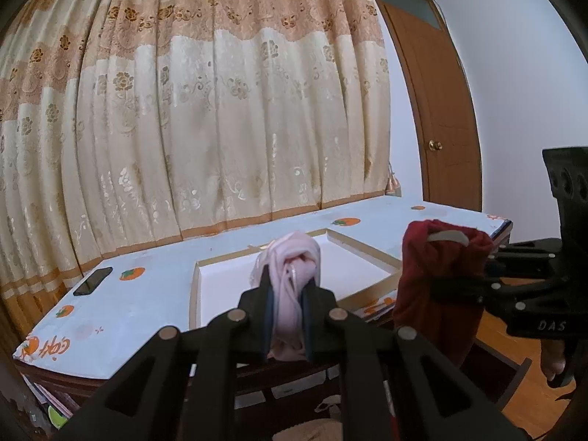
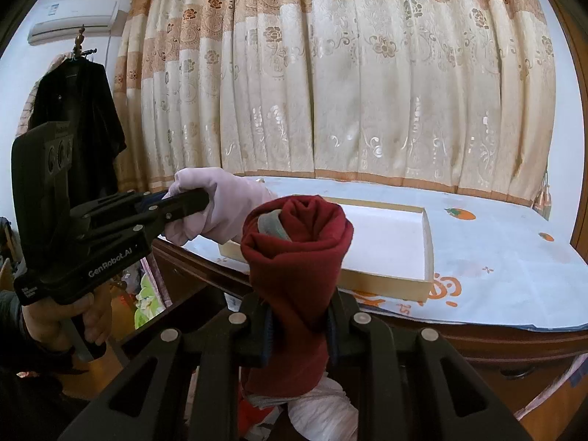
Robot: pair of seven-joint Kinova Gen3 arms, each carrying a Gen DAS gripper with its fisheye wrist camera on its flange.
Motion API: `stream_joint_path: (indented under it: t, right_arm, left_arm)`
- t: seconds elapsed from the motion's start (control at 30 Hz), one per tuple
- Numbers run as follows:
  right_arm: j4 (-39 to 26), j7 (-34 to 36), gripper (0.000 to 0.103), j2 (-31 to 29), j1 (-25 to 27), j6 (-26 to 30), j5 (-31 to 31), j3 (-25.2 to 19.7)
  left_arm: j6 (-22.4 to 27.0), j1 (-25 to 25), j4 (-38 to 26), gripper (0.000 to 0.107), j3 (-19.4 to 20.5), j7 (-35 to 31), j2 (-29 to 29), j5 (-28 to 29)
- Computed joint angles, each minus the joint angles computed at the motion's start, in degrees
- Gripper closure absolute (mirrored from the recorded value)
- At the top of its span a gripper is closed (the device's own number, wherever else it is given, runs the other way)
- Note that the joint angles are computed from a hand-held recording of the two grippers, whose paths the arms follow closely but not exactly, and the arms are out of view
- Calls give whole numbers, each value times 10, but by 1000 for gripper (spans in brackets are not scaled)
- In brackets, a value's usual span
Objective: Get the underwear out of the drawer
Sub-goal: 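Carry both held garments over the cardboard tray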
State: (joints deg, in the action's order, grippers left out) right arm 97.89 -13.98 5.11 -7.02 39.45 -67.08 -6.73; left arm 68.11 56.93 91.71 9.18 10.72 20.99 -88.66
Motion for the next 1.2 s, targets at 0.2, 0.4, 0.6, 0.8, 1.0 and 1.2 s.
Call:
stream_joint_path:
  t: [0.2, 0.4, 0.6, 0.8, 1.0, 1.2]
  right_arm:
    - [-21, -26, 79, 10, -1, 3, 26, -1]
    - [-45, -54, 79, 24, 2, 3, 51, -8]
    - [-77, -84, 79, 40, 4, 2, 83, -17]
    - [-113, -110, 79, 56, 9, 8, 113, -29]
    - [-152, -141, 79, 75, 13, 17, 149, -37]
    - [-195, -178, 79, 95, 13, 27, 192, -44]
  left_arm:
    - [-21, -10, -11, 97, -4, -15, 4, -4]
    - [-41, -18, -21, 97, -11, -26, 6, -3]
    - [-61, -30, -34, 97, -17, -49, 6, 4]
    - [-84, -42, -52, 97, -26, -75, 7, 14]
    - [-108, -55, -70, 97, -36, -99, 11, 32]
    - [-130, -65, -90, 97, -48, -121, 13, 50]
